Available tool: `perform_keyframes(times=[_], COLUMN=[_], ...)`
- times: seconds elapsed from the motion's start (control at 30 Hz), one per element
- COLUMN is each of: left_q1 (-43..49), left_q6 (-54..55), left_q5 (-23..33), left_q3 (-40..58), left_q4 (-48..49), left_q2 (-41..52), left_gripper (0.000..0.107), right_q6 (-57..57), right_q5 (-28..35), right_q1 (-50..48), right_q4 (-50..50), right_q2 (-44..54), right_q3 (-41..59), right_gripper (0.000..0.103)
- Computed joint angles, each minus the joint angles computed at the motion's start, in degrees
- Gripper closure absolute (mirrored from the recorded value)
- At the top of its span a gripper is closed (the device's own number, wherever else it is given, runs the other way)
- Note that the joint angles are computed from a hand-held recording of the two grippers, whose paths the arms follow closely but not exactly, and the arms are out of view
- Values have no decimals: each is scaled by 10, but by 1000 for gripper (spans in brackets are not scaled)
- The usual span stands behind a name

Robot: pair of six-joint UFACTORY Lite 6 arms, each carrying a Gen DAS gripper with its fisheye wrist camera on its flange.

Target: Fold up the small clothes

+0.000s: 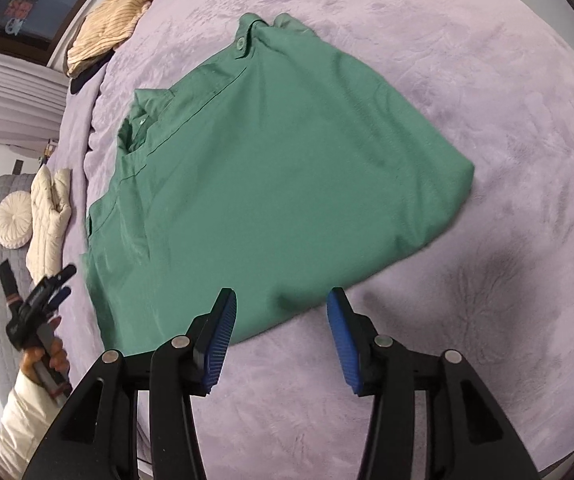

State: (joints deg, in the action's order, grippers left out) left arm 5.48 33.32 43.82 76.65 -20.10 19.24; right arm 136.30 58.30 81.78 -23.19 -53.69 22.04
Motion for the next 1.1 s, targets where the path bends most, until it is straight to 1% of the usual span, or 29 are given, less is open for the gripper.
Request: perform_keyframes(times=[0.07,0.13,0.2,0.27,0.3,0.33,0.37,0.4,0.47,0.57,0.67,0.7,0.73,0.8,0.87,0.97,1.07,1.1], left_q1=[-15,-31,-36,-33,-27,-24,-21,-17,0,21,6,-4,-11,-15,-10,-3,25,29], left_q6=[-27,-61,-81,-91,-80,-80,-63,-40,4,36,13,-6,-23,-50,-56,-75,-20,1], left_q5=[0,3,21,66,95,103,95,89,87,103,85,69,56,52,48,29,50,49], left_q3=[79,162,236,319,351,358,341,322,294,296,309,305,297,297,287,261,220,184], left_q4=[6,8,2,-18,-43,-51,-57,-65,-90,-105,-68,-48,-34,-21,-21,22,-24,-34], left_q2=[80,159,224,296,325,332,317,298,268,267,298,303,298,289,264,214,159,128], left_gripper=[6,15,16,44,71,76,83,86,87,87,87,85,83,83,77,77,77,77], right_q6=[0,-10,-13,-17,-25,-34,-48,-58,-81,-136,-199,-213,-218,-221,-227,-219,-237,-249], right_q5=[-28,-51,-68,-83,-91,-100,-108,-115,-128,-153,-187,-190,-184,-162,-139,-123,-146,-161], right_q1=[-1,-8,-13,-20,-28,-37,-48,-58,-78,-114,-154,-164,-164,-157,-154,-152,-176,-186], right_q4=[0,3,4,8,11,15,20,24,29,46,84,92,91,81,76,59,56,58], right_q2=[25,47,60,70,75,81,86,91,99,124,148,154,157,164,159,156,175,188], right_q3=[8,16,19,22,22,24,25,28,32,40,39,43,50,69,78,83,84,85], right_gripper=[52,52,52,52,52,52,52,52,52,52,52,52,52,52,52,52,52,52])
